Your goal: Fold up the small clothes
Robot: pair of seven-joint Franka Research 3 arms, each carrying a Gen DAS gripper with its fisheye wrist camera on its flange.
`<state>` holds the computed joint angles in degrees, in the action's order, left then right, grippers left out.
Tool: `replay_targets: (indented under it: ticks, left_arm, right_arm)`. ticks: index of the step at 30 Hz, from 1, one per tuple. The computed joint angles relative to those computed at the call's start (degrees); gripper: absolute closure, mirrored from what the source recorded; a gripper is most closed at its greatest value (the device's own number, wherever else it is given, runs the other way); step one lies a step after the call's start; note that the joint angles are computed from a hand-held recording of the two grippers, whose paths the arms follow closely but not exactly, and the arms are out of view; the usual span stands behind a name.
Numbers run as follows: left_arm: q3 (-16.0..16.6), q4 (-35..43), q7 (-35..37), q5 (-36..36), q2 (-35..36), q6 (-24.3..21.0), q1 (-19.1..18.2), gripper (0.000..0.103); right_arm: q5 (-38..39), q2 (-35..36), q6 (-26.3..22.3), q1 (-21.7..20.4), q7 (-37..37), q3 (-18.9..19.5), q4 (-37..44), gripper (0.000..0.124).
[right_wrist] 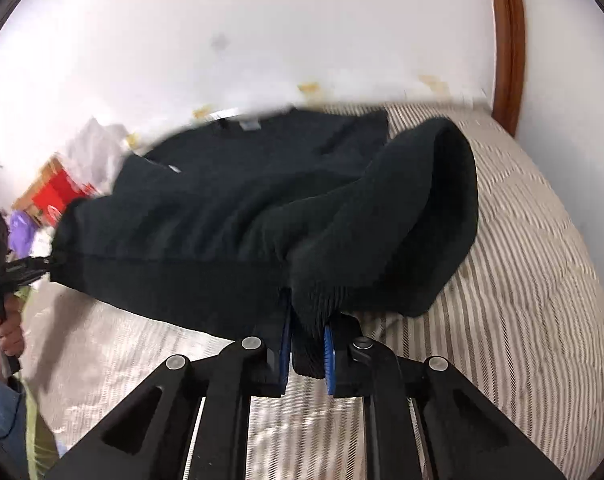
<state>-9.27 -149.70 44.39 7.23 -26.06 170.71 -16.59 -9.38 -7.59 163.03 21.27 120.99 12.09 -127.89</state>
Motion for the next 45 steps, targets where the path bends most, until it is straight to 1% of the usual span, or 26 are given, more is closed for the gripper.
replay_targets:
  ticks: [1, 2, 4, 7, 9, 13, 14, 16, 19, 22, 24, 27, 30, 33, 35, 38, 39, 41, 42, 43, 44, 45]
  left_arm:
    - [-1.7, 0.61, -0.74, 1.52, -0.71, -0.38, 1.71, 0.091]
    - [-2.64, 1.17, -1.38, 2.55, -0.97, -0.59, 2.8, 0.091]
    - [-4.74, 2.92, -3.17, 5.2, -1.47, -0.85, 5.67, 0.091]
    - [-5.13, 5.86, -4.62, 7.45, -0.68, -0.58, 7.74, 0.092]
    - [-5.77, 8.09, -5.63, 9.22, 0.48, -0.5, 9.38, 0.092]
    - [-7.21, 14.27, -7.61, 13.45, 5.11, -1.61, 12.63, 0.092]
    - [-6.78, 14.73, -7.78, 14.02, 5.58, -1.65, 12.61, 0.092]
    - [-6.95, 17.79, -8.73, 15.9, 8.63, -1.93, 13.59, 0.092]
    - [-6.15, 21.07, -9.35, 17.99, 12.7, -2.03, 13.77, 0.092]
    - [-5.28, 24.95, -10.45, 20.08, 17.5, -2.37, 13.61, 0.092]
    - [-4.15, 27.57, -10.26, 20.4, 20.96, -2.45, 12.81, 0.092]
    - [-2.15, 30.51, -6.77, 16.62, 25.39, -2.21, 11.14, 0.092]
    - [-1.29, 33.7, -3.21, 12.52, 29.47, -3.08, 10.35, 0.092]
    - [-1.83, 35.61, 3.09, 5.29, 32.27, -3.12, 10.79, 0.091]
    - [-2.2, 36.54, 5.91, 1.66, 33.54, -3.2, 11.14, 0.09]
    - [-3.3, 38.47, 10.35, -3.92, 35.37, -4.44, 12.04, 0.089]
    - [-3.54, 39.02, 11.57, -5.26, 35.79, -4.94, 12.24, 0.088]
    - [-3.96, 40.0, 13.84, -7.56, 36.39, -5.91, 12.58, 0.085]
    - [-4.11, 40.31, 14.75, -8.48, 36.5, -6.2, 12.65, 0.082]
    - [-4.24, 40.39, 15.58, -9.3, 36.5, -6.1, 12.67, 0.076]
    - [-4.2, 40.25, 16.03, -9.55, 36.27, -5.82, 12.47, 0.072]
    - [-3.47, 40.03, 15.11, -8.16, 35.9, -5.57, 11.71, 0.061]
  right_arm:
    - [0.04, -0.43, 0.7, 0.03, 0.02, -0.01, -0.06, 0.111]
    - [0.14, -1.21, 2.72, -0.04, 0.27, 0.01, -0.34, 0.111]
    - [0.97, -1.22, 4.68, -0.31, 0.09, 0.22, 0.42, 0.111]
    - [-2.53, 0.58, 5.73, -2.54, 4.24, 1.7, 4.11, 0.112]
    - [-3.45, 2.82, 6.07, -2.69, 5.74, 1.27, 7.7, 0.112]
    - [-4.12, 7.67, 5.66, -0.96, 6.44, -1.05, 14.63, 0.112]
    - [-4.0, 8.72, 5.53, -0.31, 6.36, -1.78, 15.95, 0.112]
    - [-1.77, 12.06, 5.18, 0.7, 4.73, -3.16, 20.27, 0.112]
    - [0.08, 15.95, 4.66, 2.07, 2.56, -5.3, 24.8, 0.113]
    - [1.72, 19.9, 4.2, 3.29, 0.39, -7.42, 29.09, 0.114]
    - [2.97, 22.41, 3.98, 3.96, -1.15, -8.65, 31.54, 0.114]
    - [5.3, 26.15, 3.2, 4.3, -3.91, -9.82, 35.07, 0.114]
    - [8.25, 30.7, 1.41, 3.94, -6.69, -10.2, 39.87, 0.115]
    - [10.9, 34.83, -0.45, 3.49, -8.84, -10.48, 44.58, 0.115]
    - [12.46, 36.69, -1.36, 3.22, -10.0, -10.52, 46.68, 0.116]
    - [13.16, 40.68, -4.63, 3.61, -10.22, -11.75, 52.07, 0.116]
    - [12.99, 42.44, -6.55, 3.9, -9.68, -12.44, 54.69, 0.115]
    - [12.75, 44.35, -8.85, 4.18, -8.67, -13.33, 57.64, 0.108]
    - [12.01, 45.59, -10.73, 4.63, -7.45, -14.36, 59.69, 0.101]
    - [11.49, 46.33, -12.22, 4.78, -6.61, -14.87, 61.12, 0.091]
    - [11.48, 46.49, -12.75, 4.48, -6.55, -14.65, 61.59, 0.086]
    - [11.53, 45.75, -11.54, 4.19, -6.87, -14.3, 60.29, 0.082]
